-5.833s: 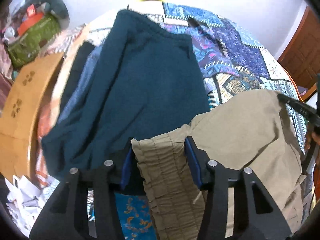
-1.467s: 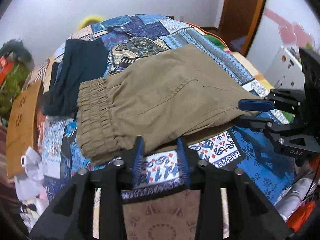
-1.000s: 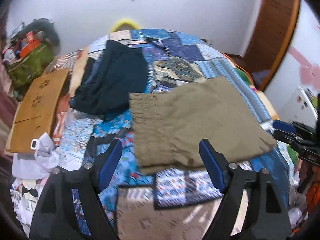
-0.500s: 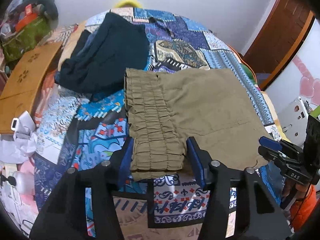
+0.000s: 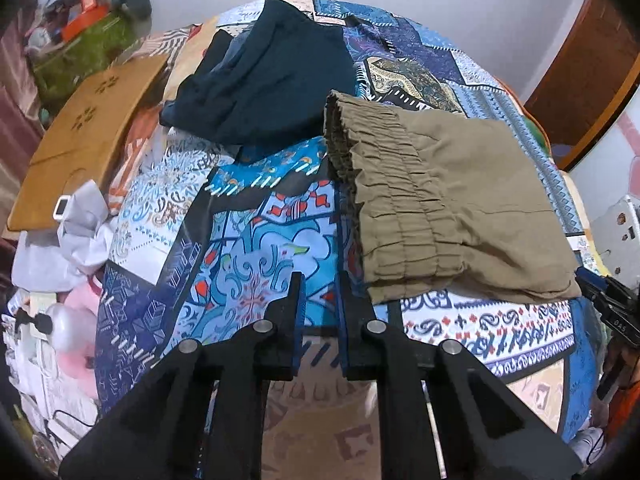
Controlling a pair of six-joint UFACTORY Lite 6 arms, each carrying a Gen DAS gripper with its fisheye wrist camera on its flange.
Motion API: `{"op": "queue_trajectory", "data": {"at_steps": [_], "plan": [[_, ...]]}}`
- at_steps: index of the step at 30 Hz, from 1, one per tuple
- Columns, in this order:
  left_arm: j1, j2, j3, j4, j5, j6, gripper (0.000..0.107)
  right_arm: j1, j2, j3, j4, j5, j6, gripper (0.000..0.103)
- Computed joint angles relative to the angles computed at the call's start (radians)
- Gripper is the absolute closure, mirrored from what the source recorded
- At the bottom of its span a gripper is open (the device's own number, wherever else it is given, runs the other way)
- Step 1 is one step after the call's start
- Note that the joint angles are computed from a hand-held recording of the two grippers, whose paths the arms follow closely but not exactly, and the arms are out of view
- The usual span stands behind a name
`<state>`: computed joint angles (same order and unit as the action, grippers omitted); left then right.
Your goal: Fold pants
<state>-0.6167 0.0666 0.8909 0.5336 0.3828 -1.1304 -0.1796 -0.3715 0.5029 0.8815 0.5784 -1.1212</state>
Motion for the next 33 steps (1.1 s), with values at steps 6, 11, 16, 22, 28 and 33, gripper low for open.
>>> {"op": "queue_trajectory", "data": {"at_steps": [6, 11, 16, 22, 28, 33], "plan": [[-0.075, -0.053, 0.064, 0.151, 0.134, -0.115, 0.079, -0.025, -0.04, -0.014, -0.022, 0.014, 0.041, 0.068], [-0.114, -0.033, 0.149, 0.189, 0.141, -0.12, 0.044, -0.049, -0.065, -0.041, 0.0, 0.027, 0.017, 0.067], [-0.147, 0.084, 0.257, 0.19, 0.122, -0.107, 0.039, -0.053, -0.061, -0.041, 0.009, 0.032, 0.009, 0.067], [-0.165, 0.251, 0.285, 0.216, 0.132, -0.148, 0.029, -0.076, -0.065, -0.043, 0.011, 0.052, -0.012, 0.065], [-0.088, 0.178, 0.192, 0.087, 0.002, -0.077, 0.027, -0.119, -0.061, -0.029, -0.004, 0.105, -0.026, 0.064], [-0.121, 0.14, 0.241, 0.141, 0.105, -0.076, 0.028, -0.126, -0.058, 0.029, -0.089, 0.141, 0.032, 0.061]]}}
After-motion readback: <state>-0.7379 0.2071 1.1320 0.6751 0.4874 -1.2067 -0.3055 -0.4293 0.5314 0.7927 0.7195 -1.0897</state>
